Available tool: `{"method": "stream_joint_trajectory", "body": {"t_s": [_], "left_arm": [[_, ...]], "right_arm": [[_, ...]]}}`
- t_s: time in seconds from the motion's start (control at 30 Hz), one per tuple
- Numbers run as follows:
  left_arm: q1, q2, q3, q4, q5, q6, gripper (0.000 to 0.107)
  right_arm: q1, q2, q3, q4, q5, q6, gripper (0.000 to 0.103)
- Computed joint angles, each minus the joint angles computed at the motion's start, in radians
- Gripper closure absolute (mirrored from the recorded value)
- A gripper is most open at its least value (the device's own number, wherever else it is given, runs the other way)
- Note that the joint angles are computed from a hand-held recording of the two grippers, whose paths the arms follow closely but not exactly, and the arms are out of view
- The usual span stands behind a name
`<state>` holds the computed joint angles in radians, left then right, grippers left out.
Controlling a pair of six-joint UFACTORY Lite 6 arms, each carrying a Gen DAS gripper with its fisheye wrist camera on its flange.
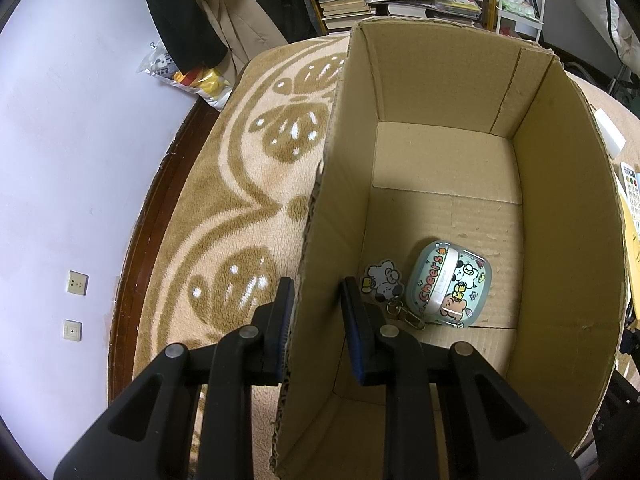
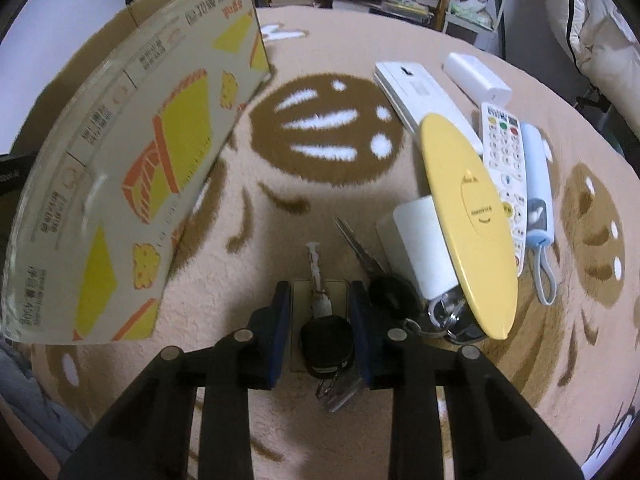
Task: Organize rigid objects
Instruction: 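Move the right tool back and grasp the black car keys, then carry the black keys into the box with the right tool and release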
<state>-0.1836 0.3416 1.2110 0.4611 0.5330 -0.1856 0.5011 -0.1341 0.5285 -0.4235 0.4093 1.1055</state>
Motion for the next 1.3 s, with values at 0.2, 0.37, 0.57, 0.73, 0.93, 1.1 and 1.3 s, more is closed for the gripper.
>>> {"method": "stream_joint_trajectory", "body": {"t_s": [0.2,0.37,0.57,0.73,0.93,1.1,1.3], "left_arm": [[-0.008,-0.007,-0.015,0.031,-0.001,-0.028,0.084],[-0.021,-0.013,-0.027,0.066,-0.002,-0.062,0.083],[-0.038,-0.019,-0.039,0.117,0.004,-0.108,0.083],[-0.038,-0.017,-0.037,0.113,0.006,-0.106,0.083],[-0.041,-0.014,-0.035,0.117,0.009,-0.110,0.083],[-0.033,-0.007,-0.027,0.103,0.009,-0.104,0.083],[-0.032,-0.006,-0.026,0.105,0.010,-0.105,0.083]], "right_arm": [[-0.022,-0.076,0.017,0.016,0.001,-0.029,0.073],[-0.063,-0.131,0.032,0.051,-0.010,-0.085,0.073],[-0.053,-0.154,0.069,-0.012,0.000,-0.033,0.073],[-0.025,-0.210,0.087,-0.115,0.021,0.060,0.073],[-0.007,-0.245,0.172,-0.200,0.060,0.106,0.073],[0.042,-0.234,0.261,-0.272,0.098,0.131,0.073],[0.099,-0.205,0.310,-0.348,0.085,0.189,0.073]]}}
